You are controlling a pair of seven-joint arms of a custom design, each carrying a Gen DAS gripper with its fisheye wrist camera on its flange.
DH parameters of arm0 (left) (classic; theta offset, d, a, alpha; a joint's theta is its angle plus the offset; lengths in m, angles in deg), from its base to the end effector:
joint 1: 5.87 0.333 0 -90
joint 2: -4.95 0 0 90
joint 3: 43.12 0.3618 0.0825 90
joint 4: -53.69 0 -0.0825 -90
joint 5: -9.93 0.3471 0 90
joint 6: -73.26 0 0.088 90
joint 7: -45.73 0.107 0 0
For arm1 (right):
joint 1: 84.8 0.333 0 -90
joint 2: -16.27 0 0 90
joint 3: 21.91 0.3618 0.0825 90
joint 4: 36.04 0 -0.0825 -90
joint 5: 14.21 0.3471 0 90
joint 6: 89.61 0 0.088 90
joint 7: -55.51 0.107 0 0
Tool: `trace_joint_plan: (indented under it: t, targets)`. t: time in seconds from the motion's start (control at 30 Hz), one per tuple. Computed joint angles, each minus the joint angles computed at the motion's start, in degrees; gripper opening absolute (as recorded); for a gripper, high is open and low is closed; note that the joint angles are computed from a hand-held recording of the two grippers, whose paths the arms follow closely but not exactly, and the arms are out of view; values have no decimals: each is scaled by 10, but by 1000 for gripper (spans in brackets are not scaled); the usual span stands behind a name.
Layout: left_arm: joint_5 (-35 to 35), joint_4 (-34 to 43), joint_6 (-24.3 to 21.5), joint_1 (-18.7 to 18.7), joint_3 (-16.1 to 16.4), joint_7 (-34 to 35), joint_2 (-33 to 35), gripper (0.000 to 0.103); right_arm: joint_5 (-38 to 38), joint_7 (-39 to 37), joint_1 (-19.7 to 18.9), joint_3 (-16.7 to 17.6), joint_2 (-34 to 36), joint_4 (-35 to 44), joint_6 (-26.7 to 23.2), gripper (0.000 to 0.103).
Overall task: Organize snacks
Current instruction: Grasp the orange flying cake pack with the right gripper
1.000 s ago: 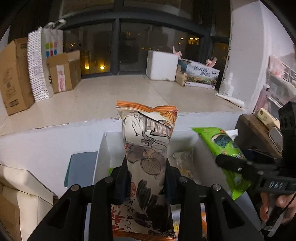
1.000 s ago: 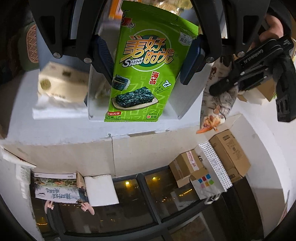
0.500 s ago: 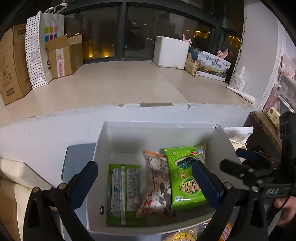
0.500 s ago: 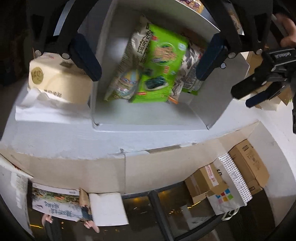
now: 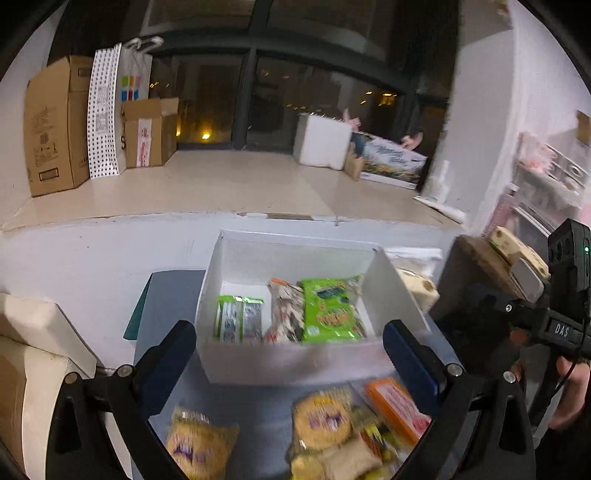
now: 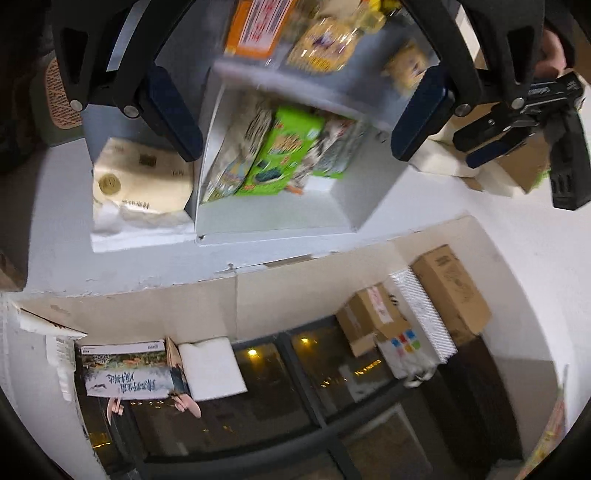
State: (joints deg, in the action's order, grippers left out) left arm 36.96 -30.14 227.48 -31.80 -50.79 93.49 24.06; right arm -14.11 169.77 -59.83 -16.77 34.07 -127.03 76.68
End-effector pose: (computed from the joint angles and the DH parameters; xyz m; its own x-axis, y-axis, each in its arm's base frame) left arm 0.5770 -0.3785 0.6510 -0.2316 -0.9572 0.1738 -0.6104 0.0039 -0.7921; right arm 0.5952 0.3321 0.6360 0.2572 -0.8914 -0.3731 -0.6396 0.1324 -0.7572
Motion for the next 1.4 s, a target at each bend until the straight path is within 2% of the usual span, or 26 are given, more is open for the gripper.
trace_joint_plan:
  t: [0.07,0.13,0.17,0.23,0.33,0.43,0.6,0.63,0.8,0.93,1.0,1.07,1.13,1.2,1.23,1.4]
  targets:
    - [44,-70,25,-17,13,-44,-46,103,-20,25,18,-14,-47,-82,53,103]
    - [78,-122,45,-18,10,-78,-80,103,-47,51,33,-24,-81,-148,95,103]
    - [99,-143,47,-18,8,-102,-94,103,-86,90,56,-47,-97,-177,104,103]
    - [126,-180,55,-13,-1,-140,-116,103,-153,151,76,-66,-116,-207,89,103]
    - [134,-225,63,2,-22,-171,-140,103,-176,173,67,-46,-126,-233,56,103]
    - [144,-257,67,16,-43,-194,-155,103,-150,147,46,-12,-112,-223,-5,103]
    - [144,-279,73,29,-63,-207,-161,103,-89,93,23,18,-58,-159,-75,103]
    - [145,-282,77,30,-64,-209,-162,103,-85,86,24,18,-48,-144,-87,103]
    - [146,-290,83,34,-67,-216,-161,103,-97,92,45,-5,37,-9,-208,103]
    - [138,-296,80,37,-68,-208,-162,103,-44,71,31,7,83,54,-272,103]
    - [135,-302,81,39,-68,-208,-163,103,-34,74,32,3,82,50,-268,102]
    - [130,-306,81,41,-67,-208,-162,103,-47,88,39,-9,71,34,-260,80]
    - [123,-307,82,43,-67,-210,-159,103,-31,79,28,-2,63,22,-251,72]
    - [114,-309,88,43,-66,-207,-157,103,-22,64,21,3,54,7,-245,70]
    - [118,-310,89,42,-65,-211,-156,103,-19,64,20,2,48,-3,-237,64]
    - [111,-312,83,39,-66,-202,-156,103,-14,54,16,3,23,-32,-208,62]
